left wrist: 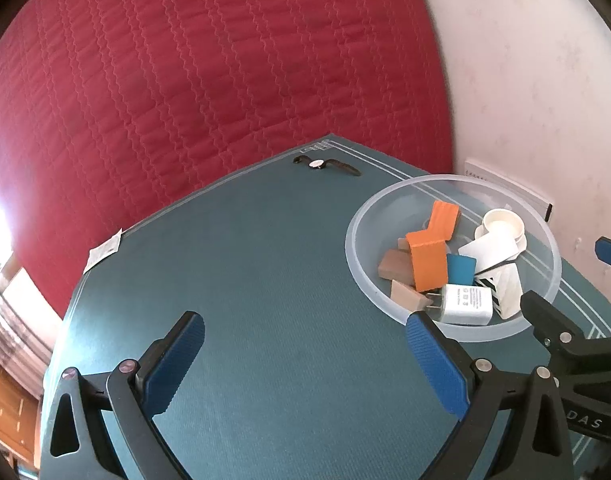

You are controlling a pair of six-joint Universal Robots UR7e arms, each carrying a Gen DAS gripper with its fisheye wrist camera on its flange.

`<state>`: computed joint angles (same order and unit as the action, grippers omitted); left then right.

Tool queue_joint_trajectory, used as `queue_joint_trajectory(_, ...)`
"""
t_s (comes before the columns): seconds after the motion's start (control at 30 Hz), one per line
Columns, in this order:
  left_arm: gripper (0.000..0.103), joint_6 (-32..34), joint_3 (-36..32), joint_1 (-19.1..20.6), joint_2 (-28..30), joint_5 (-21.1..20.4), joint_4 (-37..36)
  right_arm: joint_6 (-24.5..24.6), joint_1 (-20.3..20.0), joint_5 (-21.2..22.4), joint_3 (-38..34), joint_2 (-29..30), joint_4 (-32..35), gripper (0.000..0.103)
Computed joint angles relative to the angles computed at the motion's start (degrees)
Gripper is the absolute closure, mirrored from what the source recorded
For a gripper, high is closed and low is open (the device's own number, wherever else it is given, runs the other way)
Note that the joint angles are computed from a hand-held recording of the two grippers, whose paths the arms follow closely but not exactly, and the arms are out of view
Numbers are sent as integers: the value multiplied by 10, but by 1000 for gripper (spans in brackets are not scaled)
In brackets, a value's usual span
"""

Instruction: Organize rigid objects

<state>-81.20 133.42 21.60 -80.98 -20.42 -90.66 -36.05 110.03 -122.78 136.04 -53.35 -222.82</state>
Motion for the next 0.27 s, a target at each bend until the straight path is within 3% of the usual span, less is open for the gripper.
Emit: queue_joint_trajectory(0.27,1,7,5,4,-6,-3,-2,1,1,-3,2,4,-4,2)
